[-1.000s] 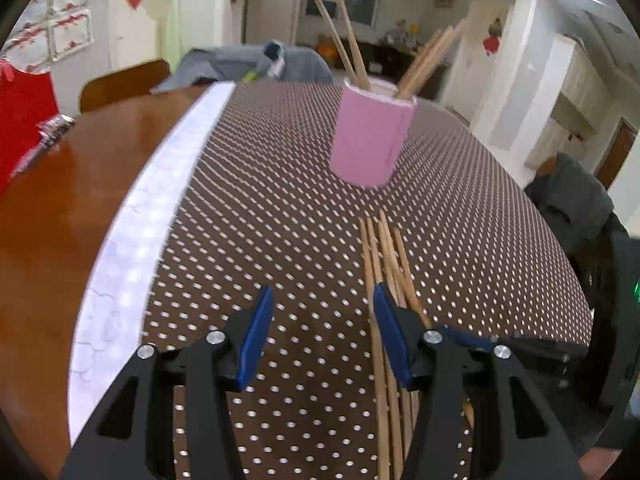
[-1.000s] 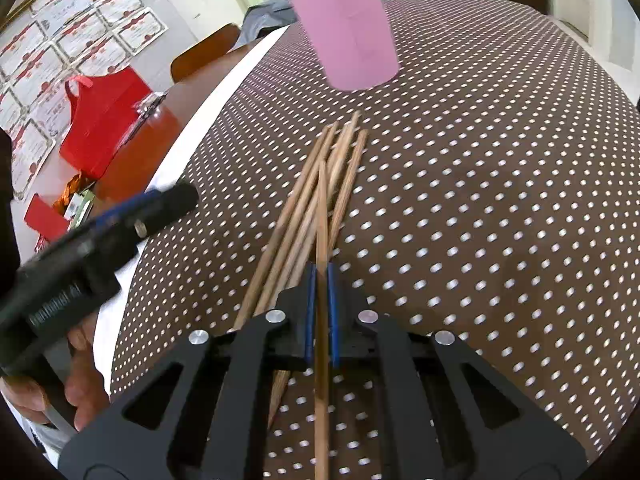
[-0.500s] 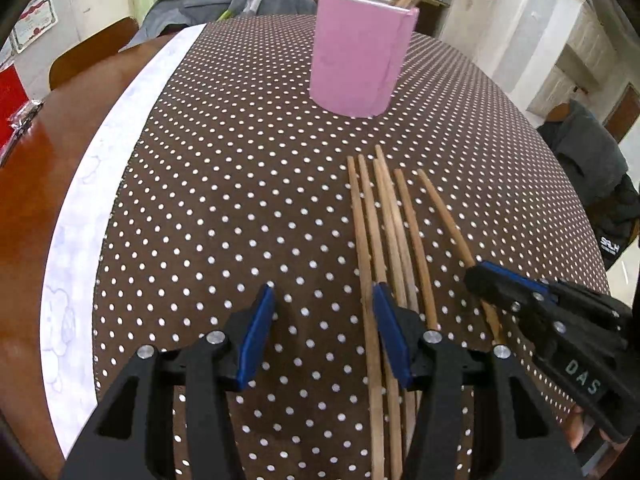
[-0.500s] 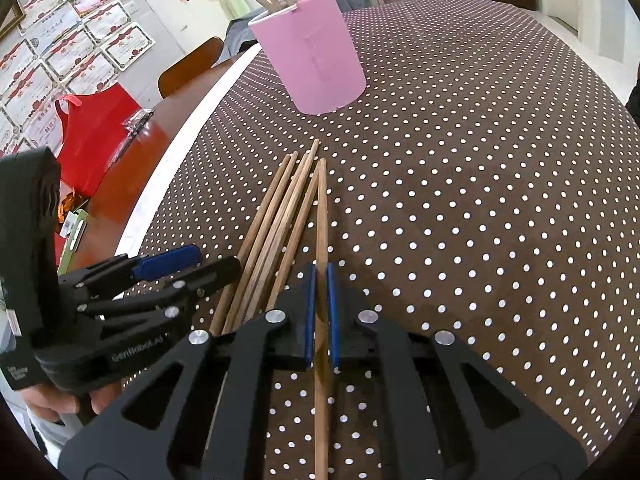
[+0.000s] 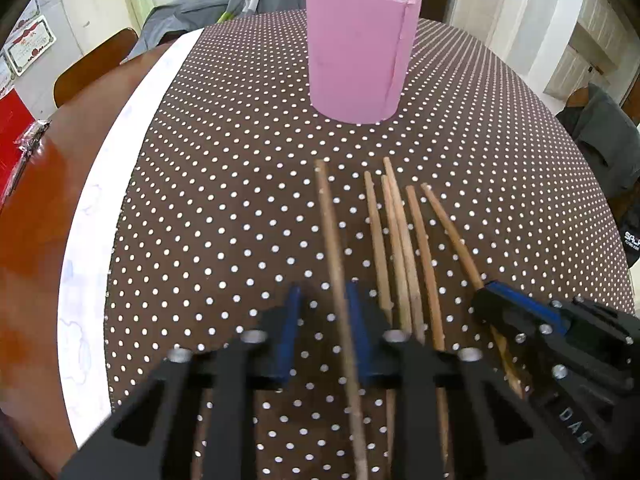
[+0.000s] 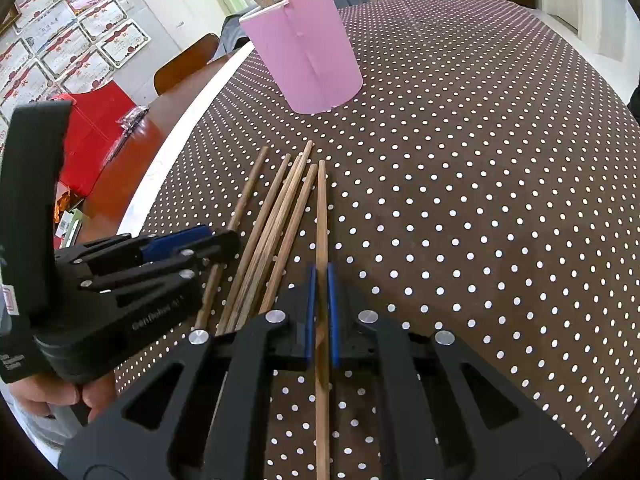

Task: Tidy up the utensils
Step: 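Lift both held chopsticks upright and carry them over the pink cup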

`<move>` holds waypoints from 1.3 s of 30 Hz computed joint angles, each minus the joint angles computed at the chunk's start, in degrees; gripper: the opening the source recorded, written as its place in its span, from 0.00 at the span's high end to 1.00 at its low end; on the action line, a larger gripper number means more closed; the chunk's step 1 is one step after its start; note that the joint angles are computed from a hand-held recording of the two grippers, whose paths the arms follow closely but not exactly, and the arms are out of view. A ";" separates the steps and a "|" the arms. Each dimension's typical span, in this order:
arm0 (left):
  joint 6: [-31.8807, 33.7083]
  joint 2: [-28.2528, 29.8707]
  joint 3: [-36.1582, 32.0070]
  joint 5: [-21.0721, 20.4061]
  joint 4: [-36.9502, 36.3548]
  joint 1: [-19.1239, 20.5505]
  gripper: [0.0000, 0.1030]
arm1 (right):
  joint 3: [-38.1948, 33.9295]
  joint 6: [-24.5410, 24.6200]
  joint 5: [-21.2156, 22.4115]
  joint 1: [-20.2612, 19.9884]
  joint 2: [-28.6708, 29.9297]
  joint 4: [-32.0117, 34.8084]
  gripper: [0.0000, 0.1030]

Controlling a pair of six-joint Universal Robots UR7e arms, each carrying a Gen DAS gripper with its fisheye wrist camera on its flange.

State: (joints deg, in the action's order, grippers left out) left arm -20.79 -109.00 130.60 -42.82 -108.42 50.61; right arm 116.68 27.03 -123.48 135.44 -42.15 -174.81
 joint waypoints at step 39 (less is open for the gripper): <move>30.43 0.16 6.09 -14.22 -68.53 -5.25 0.95 | -10.01 -27.90 -7.07 6.15 2.70 -28.48 0.94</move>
State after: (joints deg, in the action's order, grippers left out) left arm 9.64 -108.84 136.68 -57.04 -176.95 45.36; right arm 106.68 -0.87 -130.56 141.59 -39.46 -203.29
